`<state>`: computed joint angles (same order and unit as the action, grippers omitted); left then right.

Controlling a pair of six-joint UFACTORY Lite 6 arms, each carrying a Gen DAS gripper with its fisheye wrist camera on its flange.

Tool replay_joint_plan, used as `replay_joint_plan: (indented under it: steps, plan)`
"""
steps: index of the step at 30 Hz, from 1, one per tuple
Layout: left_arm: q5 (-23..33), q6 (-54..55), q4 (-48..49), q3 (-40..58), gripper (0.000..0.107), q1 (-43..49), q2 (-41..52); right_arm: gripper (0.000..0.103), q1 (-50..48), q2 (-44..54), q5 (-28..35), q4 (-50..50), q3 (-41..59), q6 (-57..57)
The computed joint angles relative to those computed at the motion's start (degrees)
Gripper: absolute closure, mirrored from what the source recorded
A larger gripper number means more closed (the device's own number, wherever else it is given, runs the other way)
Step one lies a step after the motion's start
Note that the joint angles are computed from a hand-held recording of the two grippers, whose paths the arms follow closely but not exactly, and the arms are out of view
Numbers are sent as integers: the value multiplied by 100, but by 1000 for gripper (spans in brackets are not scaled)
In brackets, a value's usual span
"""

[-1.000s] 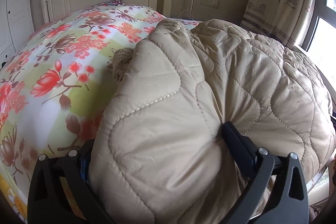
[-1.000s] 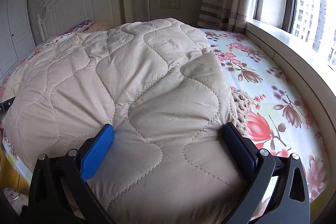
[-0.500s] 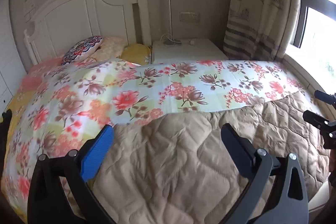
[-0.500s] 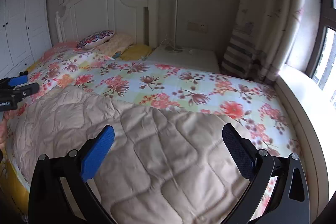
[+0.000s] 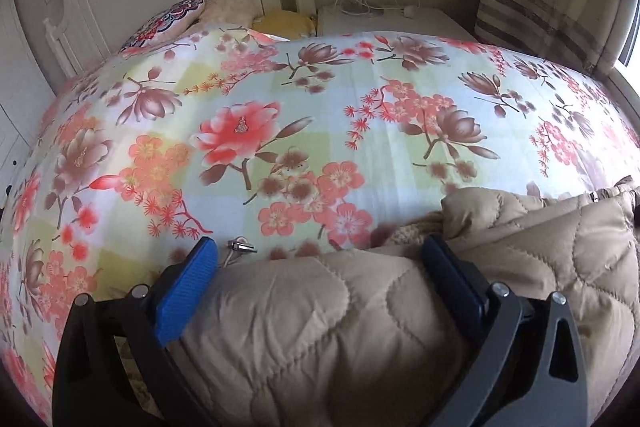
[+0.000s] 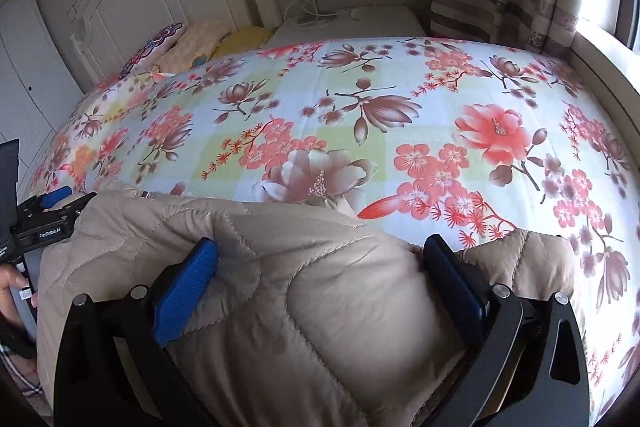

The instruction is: Fold large clothes

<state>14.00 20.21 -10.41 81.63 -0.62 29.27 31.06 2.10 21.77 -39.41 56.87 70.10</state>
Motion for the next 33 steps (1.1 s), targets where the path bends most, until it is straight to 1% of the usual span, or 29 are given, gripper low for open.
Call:
replay_joint_plan:
  steps: [4,7,10,11,13,14,16,17,19,20,21,22,23,24,25,27,28,29,30,31,32,33]
  plan:
    - [-125,-339,346,-145,6,-54,-110,5,71,-100,119,-539,-78,681]
    - [-125,-377,377,-145,6,-62,-124,5,96,-370,414,-1275,-348,1803]
    - [-126,-345,327,-162,6,-53,-148,5,-63,-719,751,-1494,-668,2648]
    - [-123,-341,324,-171,6,-45,-164,5,-164,-818,840,-1317,-710,2667]
    - [-97,-407,400,-148,6,-43,-150,5,-211,-880,1528,-776,-476,2472]
    - [-83,-432,424,-129,6,-44,-134,5,-202,-934,1776,-635,-346,2371]
    - [-77,-320,313,-123,6,-28,-126,5,-105,-1188,1685,-706,-307,2259]
    - [-75,-313,306,-121,6,-28,-122,5,-1,-1161,1667,-716,-167,2044]
    - [-40,-171,159,-93,6,-5,-106,5,317,-760,1824,-842,274,1535]
    - [-29,-141,127,-83,6,0,-101,5,503,-446,2013,-1010,491,1407]
    - [-29,-141,127,-83,6,0,-101,5,543,-60,2042,-1084,619,1190]
    - [-28,-85,67,-80,6,6,-99,5,416,301,1830,-917,648,916]
    - [-13,70,-96,-66,6,23,-88,5,193,422,1379,-516,510,570]
    - [5,144,-182,-50,6,39,-72,5,-90,304,836,-143,304,463]
    - [64,277,-336,2,6,67,-39,5,-311,47,523,78,67,411]
    - [162,553,-645,78,6,115,22,5,-562,-120,113,600,-165,-42]
    - [207,685,-802,104,6,140,42,5,-592,-151,79,827,-172,-277]
    - [231,754,-887,124,6,157,54,5,-555,-169,214,960,-105,-369]
    - [247,795,-934,139,6,168,69,5,-417,-178,589,906,50,-220]
    - [263,797,-945,152,6,174,82,5,-153,-267,1130,659,208,169]
    - [286,766,-924,183,6,177,105,5,224,-468,1534,245,259,729]
    - [322,758,-927,222,6,182,133,5,594,-664,1699,-67,301,1077]
